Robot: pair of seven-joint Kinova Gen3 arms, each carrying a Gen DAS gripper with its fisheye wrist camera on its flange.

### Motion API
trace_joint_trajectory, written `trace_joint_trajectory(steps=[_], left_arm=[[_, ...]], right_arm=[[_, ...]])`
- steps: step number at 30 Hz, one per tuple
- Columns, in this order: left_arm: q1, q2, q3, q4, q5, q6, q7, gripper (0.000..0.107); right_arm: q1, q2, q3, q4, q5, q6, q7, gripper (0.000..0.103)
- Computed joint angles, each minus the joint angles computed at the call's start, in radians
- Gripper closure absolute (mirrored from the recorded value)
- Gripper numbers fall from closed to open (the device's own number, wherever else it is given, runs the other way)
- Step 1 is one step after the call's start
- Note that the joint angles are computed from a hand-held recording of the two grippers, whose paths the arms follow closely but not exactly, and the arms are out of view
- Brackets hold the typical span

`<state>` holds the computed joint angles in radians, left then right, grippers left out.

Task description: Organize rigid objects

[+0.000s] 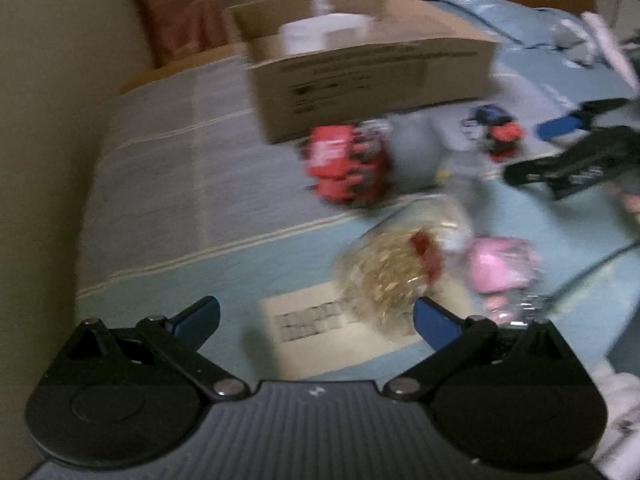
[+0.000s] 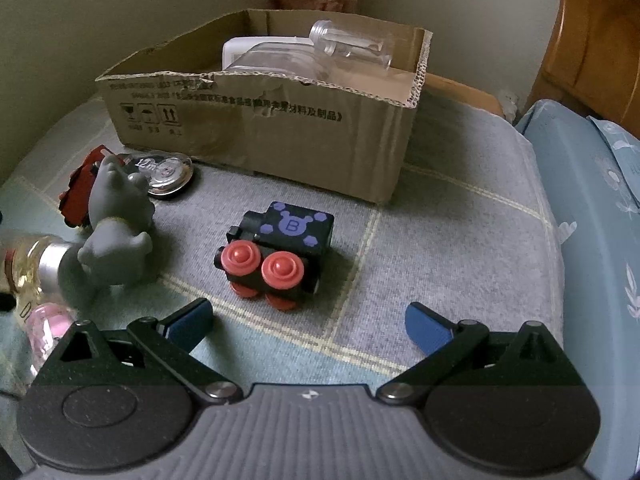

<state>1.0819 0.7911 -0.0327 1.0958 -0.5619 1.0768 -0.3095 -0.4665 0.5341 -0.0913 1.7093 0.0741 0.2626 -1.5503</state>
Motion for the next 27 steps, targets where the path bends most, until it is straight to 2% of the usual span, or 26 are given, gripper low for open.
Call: trace_joint_trajectory(steps=[3, 6, 12, 17, 22, 27], left_arm=[[0.007, 0.006, -0.018, -0.003, -0.005, 0.036, 0.042, 0.005], [0.001, -0.015, -0.009, 0.038, -0.012, -0.024, 0.063, 0.005], [0.018, -0.031, -0.003, 0.042, -0.028, -0.099, 0.085, 0.005], [0.019, 0.008, -0.003, -0.034, -0.005, -0.106, 0.087, 0.005], [0.026, 0.055, -0.033, -0.107, 0.017, -0.1, 0.129, 0.005], [0.025, 0.107, -0.055, -0.204, 0.031, -0.028, 0.16, 0.005]], right_arm=[[-0.003, -0.004, 0.004, 0.013, -0.001, -0.016, -0.003, 0.0], [-0.01, -0.006, 0.012, 0.026, 0.0, -0.037, -0.01, 0.0], [-0.018, -0.007, 0.02, 0.038, 0.004, -0.057, -0.019, 0.0], [-0.015, -0.012, 0.019, 0.052, 0.004, -0.072, -0.015, 0.0], [-0.048, -0.02, 0.053, 0.079, 0.004, -0.104, -0.04, 0.0], [-0.062, -0.021, 0.066, 0.064, 0.009, -0.072, -0.057, 0.0]])
